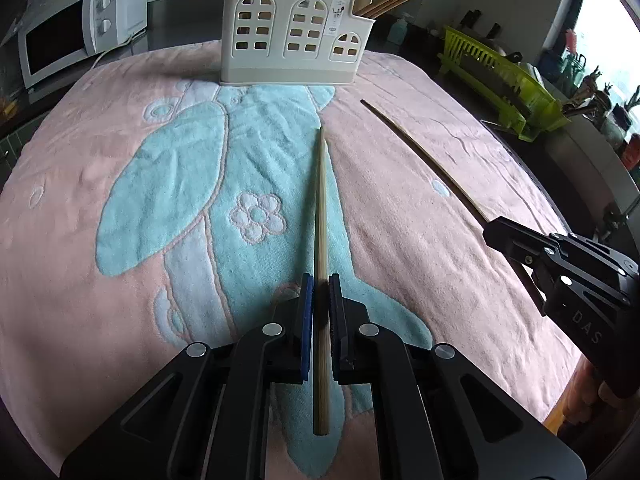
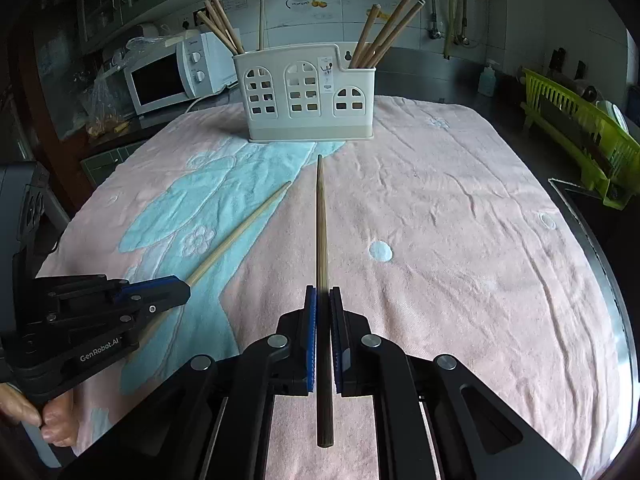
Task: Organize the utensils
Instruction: 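Close right gripper on a wooden chopstick while left gripper grasps another, then lift both held chopsticks and carry them over the white holder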
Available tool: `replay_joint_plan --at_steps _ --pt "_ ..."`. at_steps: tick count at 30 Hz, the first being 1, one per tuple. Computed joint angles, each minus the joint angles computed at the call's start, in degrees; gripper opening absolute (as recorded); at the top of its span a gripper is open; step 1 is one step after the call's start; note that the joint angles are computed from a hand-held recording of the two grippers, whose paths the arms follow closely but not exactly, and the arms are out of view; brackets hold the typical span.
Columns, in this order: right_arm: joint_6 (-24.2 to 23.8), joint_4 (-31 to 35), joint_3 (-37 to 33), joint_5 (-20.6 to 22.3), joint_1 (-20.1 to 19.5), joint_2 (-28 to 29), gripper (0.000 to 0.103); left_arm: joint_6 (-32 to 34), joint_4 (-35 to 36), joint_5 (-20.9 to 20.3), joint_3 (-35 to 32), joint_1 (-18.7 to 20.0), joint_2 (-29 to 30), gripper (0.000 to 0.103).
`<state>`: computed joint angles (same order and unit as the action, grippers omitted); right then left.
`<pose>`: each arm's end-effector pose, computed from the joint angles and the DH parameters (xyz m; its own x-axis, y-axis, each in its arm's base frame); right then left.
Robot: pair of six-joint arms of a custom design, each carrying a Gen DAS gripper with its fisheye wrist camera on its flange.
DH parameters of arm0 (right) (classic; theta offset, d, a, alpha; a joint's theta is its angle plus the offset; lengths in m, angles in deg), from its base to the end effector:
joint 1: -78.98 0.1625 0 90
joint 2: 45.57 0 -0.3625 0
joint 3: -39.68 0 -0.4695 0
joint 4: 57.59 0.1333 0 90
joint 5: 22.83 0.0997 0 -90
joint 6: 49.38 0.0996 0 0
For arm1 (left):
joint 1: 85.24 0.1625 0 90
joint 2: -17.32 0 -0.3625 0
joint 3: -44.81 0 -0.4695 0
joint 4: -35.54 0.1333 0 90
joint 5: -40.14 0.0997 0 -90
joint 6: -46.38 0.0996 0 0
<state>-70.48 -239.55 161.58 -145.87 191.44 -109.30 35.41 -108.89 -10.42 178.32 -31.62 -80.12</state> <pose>0.2783 -0.4664 0.0747 -0.7165 -0.3138 0.6230 -0.6168 0.7021 -0.3557 -0.1095 -0.4800 0.2039 -0.8341 0.1461 -0.5320 0.4118 0.8067 -0.4240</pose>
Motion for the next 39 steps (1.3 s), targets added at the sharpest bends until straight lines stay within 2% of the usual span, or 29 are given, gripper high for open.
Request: replay_joint_plan --at_steps 9,15,22,25,30,33,35,39 --pt "1.8 1.5 1.4 1.1 -1.2 -1.3 0.006 1.2 -0.9 1.4 1.0 -1.7 -3.2 0.006" --pt "-0.8 0.9 0.4 0.8 0.7 -2.1 0.006 3.4 -3.1 2.7 0.4 -3.1 -4.8 0.006" --pt "-3.3 0.7 -0.8 1.7 2.1 -3.5 0.006 6.0 -6.2 2.4 -1.5 -3.4 -4.7 0.006" --pt "-3.6 3.3 -1.5 2.4 2.0 -4.0 0.006 7.1 -6.6 2.8 -2.6 -3.6 -4.0 0.006" --pt "-5.0 7.6 -1.7 1.1 1.5 -4.6 0.006 8.8 -7.5 3.4 -3.4 -3.8 -3.6 0.006" --pt "-5.7 7.6 -1.5 0.3 1.5 -5.0 0.007 9.5 -7.9 3.7 -4.0 -3.7 -3.0 0.006" --pt "-5.8 9.9 -2.0 0.9 1.4 -5.7 0.006 9.7 -8.0 3.7 -4.3 -3.5 -2.7 0.006" --pt "-8.2 9.5 -3.2 -0.1 2.5 -5.6 0.006 10.6 -8.6 4.1 -5.3 -3.2 -1.5 0.006"
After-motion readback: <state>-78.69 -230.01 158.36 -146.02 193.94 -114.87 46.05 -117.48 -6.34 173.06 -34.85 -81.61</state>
